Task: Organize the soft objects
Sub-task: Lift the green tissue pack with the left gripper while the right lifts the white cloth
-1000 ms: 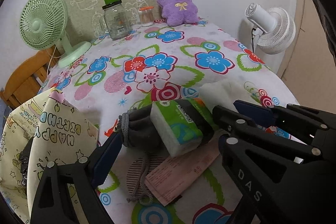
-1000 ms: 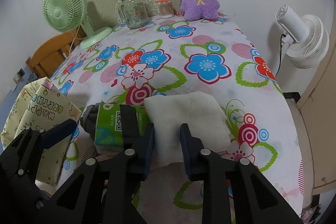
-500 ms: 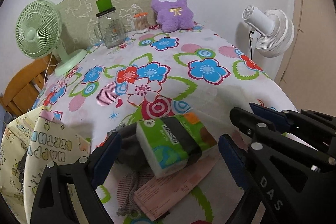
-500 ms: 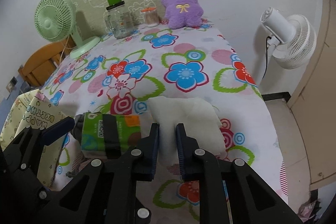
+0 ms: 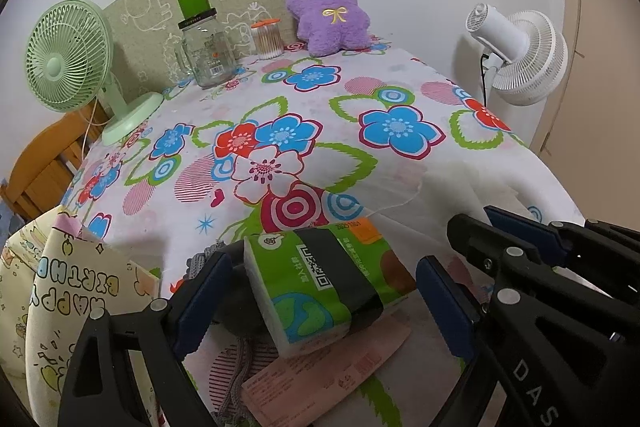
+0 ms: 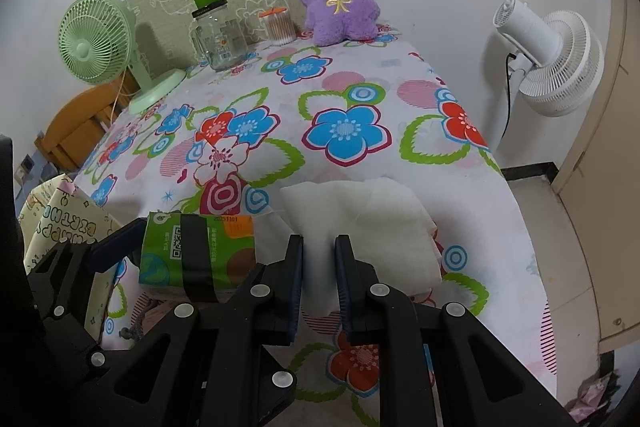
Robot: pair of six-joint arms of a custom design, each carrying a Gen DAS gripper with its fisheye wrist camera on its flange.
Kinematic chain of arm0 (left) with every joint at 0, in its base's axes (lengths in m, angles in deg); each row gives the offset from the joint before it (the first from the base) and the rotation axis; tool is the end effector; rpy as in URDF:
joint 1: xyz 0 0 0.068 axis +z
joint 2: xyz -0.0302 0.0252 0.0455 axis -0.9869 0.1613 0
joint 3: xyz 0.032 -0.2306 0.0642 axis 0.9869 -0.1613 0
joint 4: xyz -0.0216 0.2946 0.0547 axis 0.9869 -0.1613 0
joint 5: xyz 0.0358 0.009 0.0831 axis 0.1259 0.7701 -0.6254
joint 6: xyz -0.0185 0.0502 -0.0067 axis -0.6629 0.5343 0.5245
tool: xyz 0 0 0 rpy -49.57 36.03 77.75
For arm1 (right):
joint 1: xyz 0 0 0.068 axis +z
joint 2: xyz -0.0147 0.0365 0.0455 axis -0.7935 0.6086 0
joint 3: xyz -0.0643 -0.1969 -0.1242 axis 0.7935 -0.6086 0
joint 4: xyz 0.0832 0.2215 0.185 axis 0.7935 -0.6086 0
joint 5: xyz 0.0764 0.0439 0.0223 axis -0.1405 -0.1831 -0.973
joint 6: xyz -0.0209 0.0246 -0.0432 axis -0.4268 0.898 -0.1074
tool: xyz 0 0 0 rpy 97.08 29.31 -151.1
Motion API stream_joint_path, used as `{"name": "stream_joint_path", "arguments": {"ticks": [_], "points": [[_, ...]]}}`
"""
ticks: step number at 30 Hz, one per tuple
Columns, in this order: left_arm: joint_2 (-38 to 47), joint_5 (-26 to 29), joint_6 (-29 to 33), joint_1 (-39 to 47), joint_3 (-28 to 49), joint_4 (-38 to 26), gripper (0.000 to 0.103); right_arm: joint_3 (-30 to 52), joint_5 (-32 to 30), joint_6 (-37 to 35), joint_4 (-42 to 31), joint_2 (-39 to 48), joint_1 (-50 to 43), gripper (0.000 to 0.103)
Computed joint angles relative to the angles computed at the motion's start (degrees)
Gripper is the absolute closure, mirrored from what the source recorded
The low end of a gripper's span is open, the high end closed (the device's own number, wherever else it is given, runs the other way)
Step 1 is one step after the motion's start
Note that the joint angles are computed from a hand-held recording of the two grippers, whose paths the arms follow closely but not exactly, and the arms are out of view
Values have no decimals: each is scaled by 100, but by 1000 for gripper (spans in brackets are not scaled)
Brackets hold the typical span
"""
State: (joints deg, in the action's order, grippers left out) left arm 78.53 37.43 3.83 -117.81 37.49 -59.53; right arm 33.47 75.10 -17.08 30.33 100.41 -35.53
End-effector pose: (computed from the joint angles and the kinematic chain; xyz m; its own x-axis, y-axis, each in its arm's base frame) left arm 0.2930 -0.2134 0.1143 -0.6023 0.4610 -0.6517 0.5027 0.8532 0.1390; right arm 0.2529 0.0689 0.1090 -0.7014 0.3195 -0.6371 0.2571 0.9471 0.1919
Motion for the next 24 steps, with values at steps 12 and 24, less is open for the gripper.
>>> {"name": "stream_joint_path", "arguments": {"ticks": [12, 24], "points": [[-85, 142, 31, 46, -53, -60, 28, 15, 51, 33, -9, 17, 83, 85], [-621, 365, -5, 178, -444, -110, 53, -26, 244, 203, -196, -258, 423, 85]]}}
